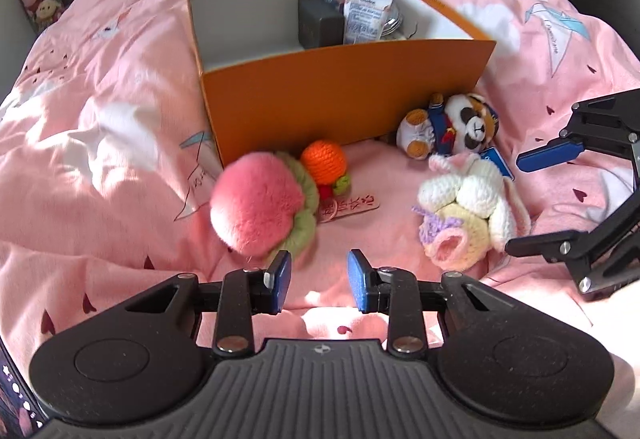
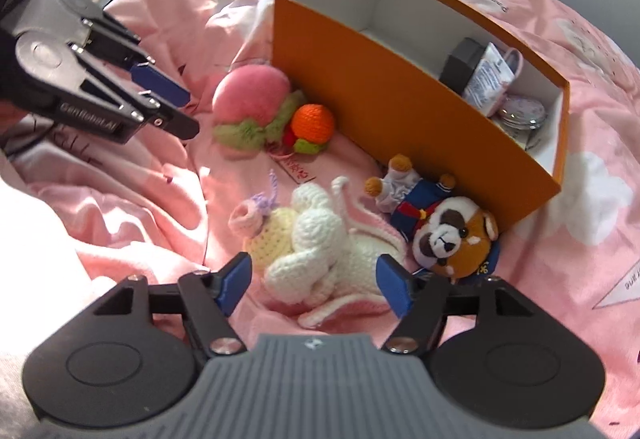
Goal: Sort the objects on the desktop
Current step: 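Move both tools back toward the plush toys beside the orange box, then grasp the cream crocheted plush with the right tool and lift it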
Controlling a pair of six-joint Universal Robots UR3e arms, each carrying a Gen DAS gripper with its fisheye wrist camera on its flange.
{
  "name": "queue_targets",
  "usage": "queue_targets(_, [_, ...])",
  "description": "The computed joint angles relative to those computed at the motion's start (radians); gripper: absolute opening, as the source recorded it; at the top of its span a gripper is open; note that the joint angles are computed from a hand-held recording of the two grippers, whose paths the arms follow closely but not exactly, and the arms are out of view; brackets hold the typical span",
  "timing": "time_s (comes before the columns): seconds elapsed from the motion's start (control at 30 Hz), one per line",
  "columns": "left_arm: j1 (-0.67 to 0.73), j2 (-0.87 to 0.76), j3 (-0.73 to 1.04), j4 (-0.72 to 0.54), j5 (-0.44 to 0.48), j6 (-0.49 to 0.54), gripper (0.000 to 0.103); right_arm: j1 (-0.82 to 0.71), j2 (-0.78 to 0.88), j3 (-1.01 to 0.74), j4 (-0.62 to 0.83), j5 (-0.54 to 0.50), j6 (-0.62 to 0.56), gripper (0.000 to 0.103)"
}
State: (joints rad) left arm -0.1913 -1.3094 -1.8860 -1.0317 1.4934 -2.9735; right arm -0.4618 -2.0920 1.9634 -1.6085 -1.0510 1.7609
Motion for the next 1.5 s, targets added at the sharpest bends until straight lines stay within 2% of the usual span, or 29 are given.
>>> queue_targets(0.17, [0.009, 0.004, -0.008, 0.009, 0.004, -0.011, 0.040, 0.092, 0.023, 0.069, -0.157, -0.044, 0.048, 0.071])
queue_targets(0.23, [0.000, -0.005, -0.009, 0.024, 0.025, -0.021, 0.050, 0.149, 0.063, 0.082, -0.221, -0.076, 0.078, 0.071])
queue_targets(0.43, [-0.011, -0.036, -0.016, 0.075, 0.062, -0.070, 0.051, 0.272, 0.149, 0.166, -0.469, -0.142, 0.154, 0.077])
queue_targets(0.53, [-0.001, -0.041, -0.019, 0.078, 0.058, -0.091, 0.051, 0.309, 0.192, 0.207, -0.602, -0.164, 0.201, 0.077])
queue_targets(0.67, [0.004, -0.040, -0.026, 0.078, 0.049, -0.094, 0.052, 0.310, 0.218, 0.228, -0.668, -0.154, 0.234, 0.073])
queue_targets(0.83, [-0.004, -0.032, -0.037, 0.106, 0.035, -0.081, 0.052, 0.257, 0.169, 0.200, -0.569, -0.105, 0.251, 0.065])
queue_targets(1.03, [-0.033, -0.050, -0.024, 0.154, 0.010, -0.042, 0.052, 0.092, 0.070, 0.069, -0.239, 0.003, 0.229, 0.064])
queue_targets(1.17, [-0.082, -0.092, 0.005, 0.200, 0.015, -0.019, 0.052, -0.019, 0.037, -0.012, -0.117, 0.046, 0.239, 0.064])
queue_targets(1.37, [-0.134, -0.185, 0.061, 0.278, 0.004, 0.043, 0.052, -0.140, 0.140, -0.141, 0.025, 0.069, 0.303, 0.065])
queue_targets(1.5, [-0.157, -0.256, 0.096, 0.326, -0.013, 0.090, 0.052, -0.154, 0.249, -0.173, -0.009, 0.071, 0.435, 0.065])
